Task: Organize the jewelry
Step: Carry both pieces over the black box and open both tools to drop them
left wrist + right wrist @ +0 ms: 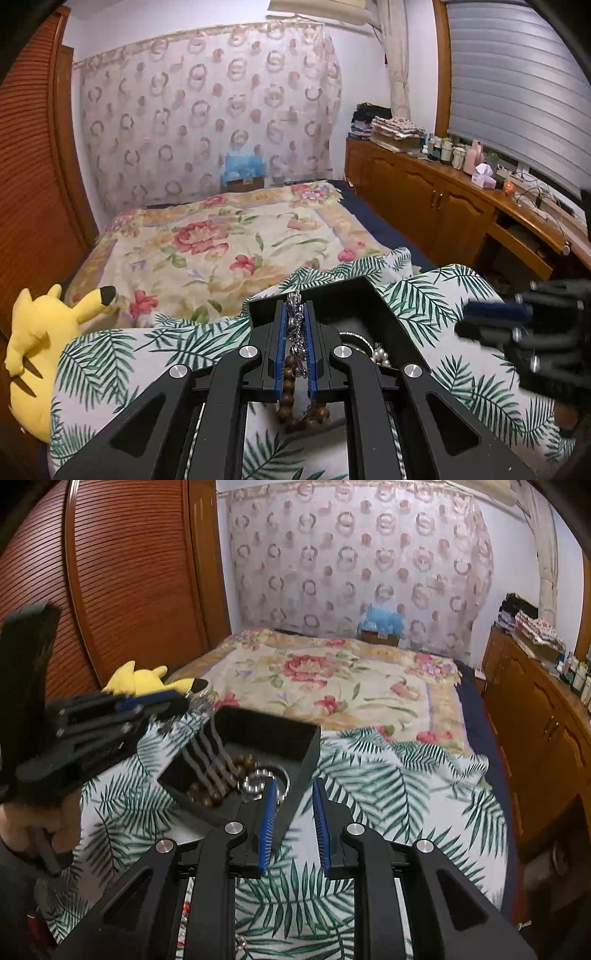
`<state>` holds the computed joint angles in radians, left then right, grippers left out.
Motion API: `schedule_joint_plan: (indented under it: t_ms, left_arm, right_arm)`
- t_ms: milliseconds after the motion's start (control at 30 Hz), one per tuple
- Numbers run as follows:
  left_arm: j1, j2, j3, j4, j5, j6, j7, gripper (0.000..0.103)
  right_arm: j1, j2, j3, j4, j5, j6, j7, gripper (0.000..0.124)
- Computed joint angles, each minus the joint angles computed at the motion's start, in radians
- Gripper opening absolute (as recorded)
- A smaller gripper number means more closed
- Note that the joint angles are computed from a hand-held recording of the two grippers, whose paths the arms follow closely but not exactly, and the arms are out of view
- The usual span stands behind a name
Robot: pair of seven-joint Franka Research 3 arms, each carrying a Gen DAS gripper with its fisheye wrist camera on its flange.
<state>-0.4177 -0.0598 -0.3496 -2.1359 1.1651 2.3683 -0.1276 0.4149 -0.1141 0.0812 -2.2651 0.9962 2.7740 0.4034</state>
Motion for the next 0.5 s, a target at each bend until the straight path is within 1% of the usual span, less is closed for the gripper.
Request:
schedule_joint_plan:
  t_ms: [133, 200, 333, 400, 500]
  left_arm:
    - [0.006, 0.028, 0.012, 0.021, -0.002, 0.035, -0.002, 0.008]
    - [0.007, 0.036, 0.018, 0.026, -0.023, 0.053, 0.016, 0.009]
    - [-0.002, 0.020, 0.015, 0.002, -0.040, 0.055, 0.029, 0.011]
    - [-0.005, 0.003, 0.009, -0.017, -0.049, 0.053, 0.023, 0.019]
    - [-0.010, -0.032, -0.005, -0.049, -0.060, 0.057, 0.029, 0.022]
  right_arm:
    - [0.002, -0.002, -0.003, -0.030, 0.034, -0.009, -0.039, 0.022]
    - [0.003, -0.008, -0.005, -0.044, 0.050, -0.015, -0.059, 0.022]
    - [0.006, -0.038, -0.011, -0.085, 0.089, -0.031, -0.105, 0.022]
    - [0.009, -0.058, -0.014, -0.110, 0.100, -0.035, -0.125, 0.022]
    - [0.015, -0.087, -0.023, -0.146, 0.122, -0.047, -0.153, 0.022]
